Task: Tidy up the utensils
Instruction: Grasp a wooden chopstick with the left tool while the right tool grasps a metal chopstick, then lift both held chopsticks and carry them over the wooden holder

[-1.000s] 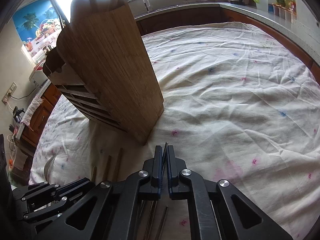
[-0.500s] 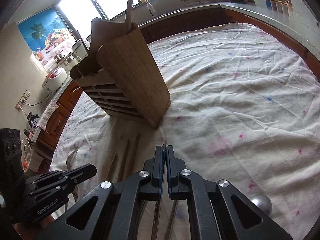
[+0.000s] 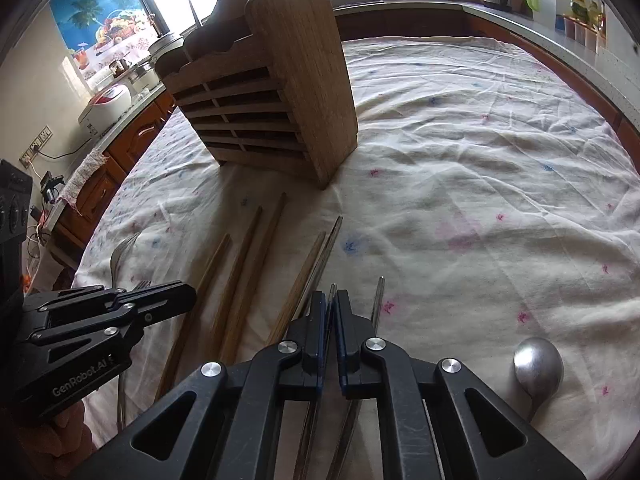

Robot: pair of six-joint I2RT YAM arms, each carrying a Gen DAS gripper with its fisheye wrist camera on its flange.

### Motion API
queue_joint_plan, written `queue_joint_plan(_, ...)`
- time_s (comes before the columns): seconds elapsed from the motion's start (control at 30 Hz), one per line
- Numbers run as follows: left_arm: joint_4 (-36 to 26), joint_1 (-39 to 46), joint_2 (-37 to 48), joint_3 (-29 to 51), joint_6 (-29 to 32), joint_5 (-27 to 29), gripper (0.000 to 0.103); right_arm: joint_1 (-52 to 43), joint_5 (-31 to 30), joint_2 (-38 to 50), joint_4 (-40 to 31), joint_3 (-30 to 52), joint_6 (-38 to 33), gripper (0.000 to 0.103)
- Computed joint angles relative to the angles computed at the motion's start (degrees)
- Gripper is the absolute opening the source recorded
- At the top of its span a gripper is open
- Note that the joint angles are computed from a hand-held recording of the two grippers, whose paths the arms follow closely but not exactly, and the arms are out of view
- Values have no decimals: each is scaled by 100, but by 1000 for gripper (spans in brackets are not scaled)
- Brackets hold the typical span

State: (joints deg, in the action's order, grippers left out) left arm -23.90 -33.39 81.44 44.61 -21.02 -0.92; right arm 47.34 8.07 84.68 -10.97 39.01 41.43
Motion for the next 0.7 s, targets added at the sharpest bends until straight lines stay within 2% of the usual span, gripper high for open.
queue_joint_plan(0.13,88,29,121,30,51,41,8,116,21,-212,-188,-102,117,11)
queue_joint_plan(0.23,48,30,283,194,129,44,11,131,-66,-315,-246,-142,142,21)
queue_joint_plan(0.37,46,-73,483,374,265,-121,11,218,75,-118,-363,52,-1,21)
queue_joint_plan(0.47,96,-184,552,410,369,-302,10,348,344,95,-490,249,-168,20)
queue_joint_plan(0.57,146,-223,537,377,391,-416,6,564,740,186,-644,340,-245,13)
queue_joint_plan(0.6,154,-175,499,345,360,-340,6,553,760,166,-628,315,-207,7)
queue_joint_plan(0.7,137,-41,222,173,280,-105,5,307,386,-68,-413,85,-42,5)
